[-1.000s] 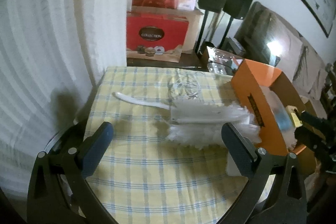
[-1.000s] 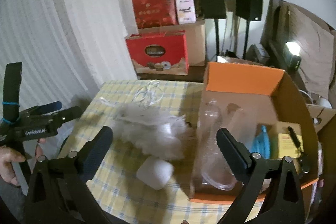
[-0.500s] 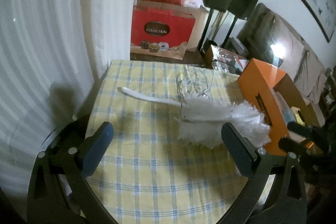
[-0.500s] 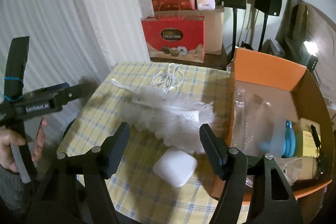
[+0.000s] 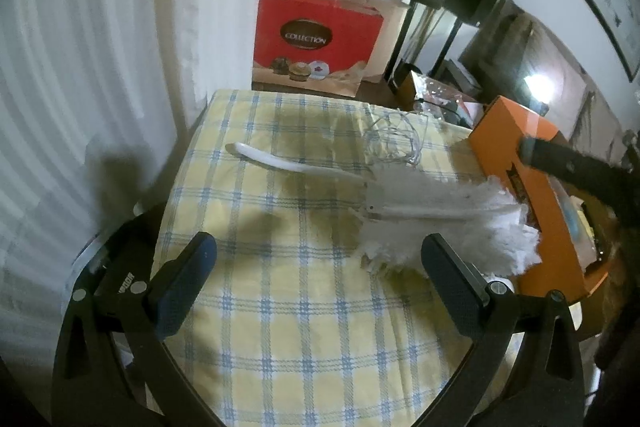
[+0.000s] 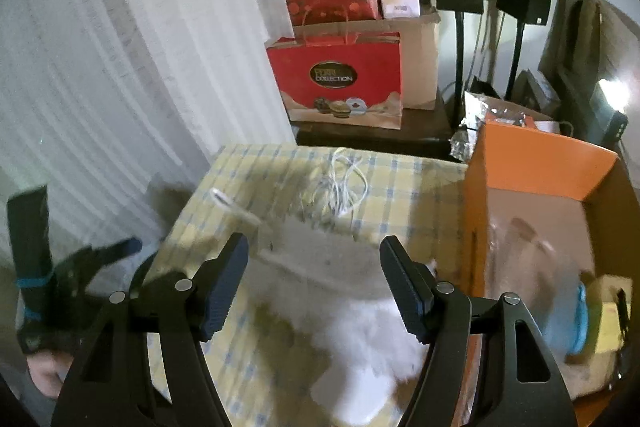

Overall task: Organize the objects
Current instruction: 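Grasp the white coiled cable beside the duster with the right gripper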

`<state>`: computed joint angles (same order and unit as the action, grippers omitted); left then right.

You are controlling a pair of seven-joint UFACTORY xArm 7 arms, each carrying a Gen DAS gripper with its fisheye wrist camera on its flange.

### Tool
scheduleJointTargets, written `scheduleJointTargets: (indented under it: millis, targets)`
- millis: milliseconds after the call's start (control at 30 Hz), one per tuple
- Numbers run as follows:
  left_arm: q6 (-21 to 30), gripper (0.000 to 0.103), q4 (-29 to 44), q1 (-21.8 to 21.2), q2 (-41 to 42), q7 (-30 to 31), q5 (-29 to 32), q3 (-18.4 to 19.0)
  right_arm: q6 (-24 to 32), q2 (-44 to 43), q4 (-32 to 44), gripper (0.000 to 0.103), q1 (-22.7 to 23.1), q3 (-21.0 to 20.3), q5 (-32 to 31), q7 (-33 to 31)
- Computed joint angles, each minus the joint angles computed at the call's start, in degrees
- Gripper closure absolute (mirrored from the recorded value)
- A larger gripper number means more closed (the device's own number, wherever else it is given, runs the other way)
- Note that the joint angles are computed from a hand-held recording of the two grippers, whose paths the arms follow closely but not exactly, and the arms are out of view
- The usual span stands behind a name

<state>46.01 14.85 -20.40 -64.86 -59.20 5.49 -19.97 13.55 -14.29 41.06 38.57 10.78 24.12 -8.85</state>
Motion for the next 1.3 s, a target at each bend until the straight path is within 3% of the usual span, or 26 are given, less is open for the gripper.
scheduleJointTargets:
  millis: [233,433,667,833,967,1133,1200,1267,1300]
  targets:
    - [-2.78,0.001,-1.5,0.72,1.14,1.15,0.51,1.15,2.02,11.24,9.59,0.036,-3.44,1.95,-2.14,2.77]
    - [-5.09,0.001,-2.79,1.61,2.3,1.79,0.26,2.37,4.77,19.71,16.52,0.042,-6.17,4.21,-12.97,11.05]
    - [-7.41,0.001,-3.12,2.31,4.44,2.5,0.13,2.91,7.56,27.01,23.35,0.043,-6.1,4.18,-19.65,16.14]
    - [-8.69,0.001,-3.33,2.34,5.22,2.61,-0.16,3.13,11.22,31.25,27.68,0.057,-5.01,2.92,-24.29,19.74]
    - [-9.03,0.001,-3.45,2.21,5.11,2.67,-0.29,3.16,13.26,33.29,29.71,0.057,-3.61,1.02,-28.57,23.92]
    - [-9.52,0.001,-3.64,2.09,5.17,2.65,-0.7,3.49,15.02,35.06,31.16,0.057,-4.11,1.41,-28.91,24.88]
    - [-9.83,0.001,-3.8,2.01,5.14,2.65,-0.9,3.6,15.3,35.61,31.54,0.063,-4.06,1.33,-29.25,25.26]
    - [-9.85,0.001,-3.79,1.92,5.3,2.62,-1.04,3.54,15.05,35.72,31.55,0.087,-3.93,1.05,-29.92,25.81]
    - [-9.86,0.001,-3.75,1.84,5.38,2.59,-1.11,3.49,14.86,35.74,31.53,0.091,-3.59,0.63,-30.59,26.72]
